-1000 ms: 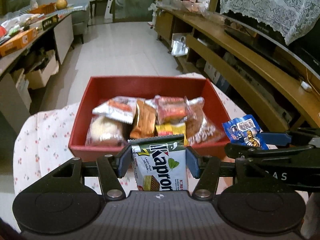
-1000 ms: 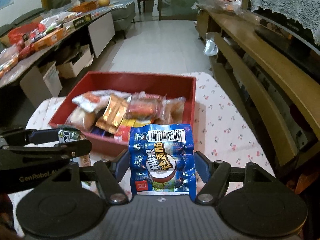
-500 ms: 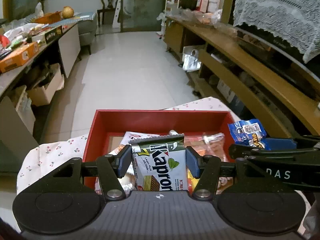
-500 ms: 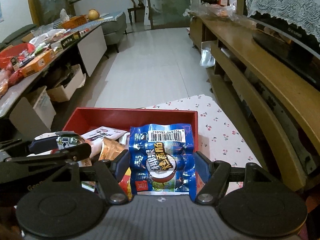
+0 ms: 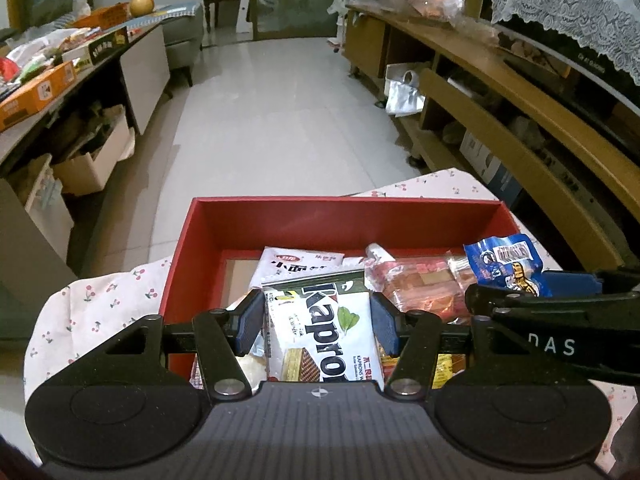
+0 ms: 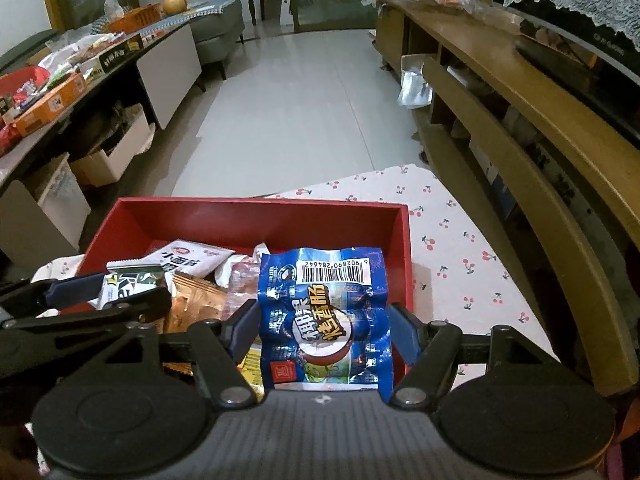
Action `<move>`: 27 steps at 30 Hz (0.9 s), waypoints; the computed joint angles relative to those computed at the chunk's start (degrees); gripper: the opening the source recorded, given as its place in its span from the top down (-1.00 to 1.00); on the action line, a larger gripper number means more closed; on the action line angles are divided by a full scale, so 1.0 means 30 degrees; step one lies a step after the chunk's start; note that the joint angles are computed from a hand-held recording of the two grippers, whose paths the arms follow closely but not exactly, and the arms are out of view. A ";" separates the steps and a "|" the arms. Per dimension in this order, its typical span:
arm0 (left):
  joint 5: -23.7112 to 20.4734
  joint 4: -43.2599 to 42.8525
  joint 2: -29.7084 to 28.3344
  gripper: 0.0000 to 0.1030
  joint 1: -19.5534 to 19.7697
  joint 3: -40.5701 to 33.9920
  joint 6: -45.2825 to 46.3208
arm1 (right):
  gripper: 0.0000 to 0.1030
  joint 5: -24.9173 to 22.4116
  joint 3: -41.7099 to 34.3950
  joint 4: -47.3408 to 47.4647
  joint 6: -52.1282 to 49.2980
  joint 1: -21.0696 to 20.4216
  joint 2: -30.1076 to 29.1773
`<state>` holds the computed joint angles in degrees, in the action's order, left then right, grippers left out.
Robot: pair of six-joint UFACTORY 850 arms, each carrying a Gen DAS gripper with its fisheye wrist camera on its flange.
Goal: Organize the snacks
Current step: 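Lift the wafer bag and blue packet and carry both over the red box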
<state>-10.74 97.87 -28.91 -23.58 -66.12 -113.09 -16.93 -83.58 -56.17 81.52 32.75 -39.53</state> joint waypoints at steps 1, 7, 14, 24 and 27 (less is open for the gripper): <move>-0.0034 -0.0164 -0.0043 -0.24 -0.0009 -0.0027 0.0186 | -0.42 -0.0054 -0.0077 0.0145 -0.0168 -0.0010 -0.0087; -0.0060 -0.1122 -0.0226 -0.25 -0.0067 -0.0199 0.1313 | -0.44 -0.0277 -0.0427 0.1506 -0.1685 -0.0071 -0.0463; 0.0031 -0.1431 -0.0250 -0.26 -0.0071 -0.0186 0.1510 | -0.44 -0.0371 -0.0544 0.1902 -0.2148 -0.0023 -0.0617; -0.0043 -0.1057 -0.0270 -0.27 -0.0105 -0.0165 0.1119 | -0.44 -0.0342 -0.0438 0.1143 -0.1378 -0.0017 -0.0553; -0.0066 -0.1104 -0.0250 -0.27 -0.0120 -0.0149 0.1163 | -0.44 -0.0360 -0.0432 0.1140 -0.1344 -0.0016 -0.0547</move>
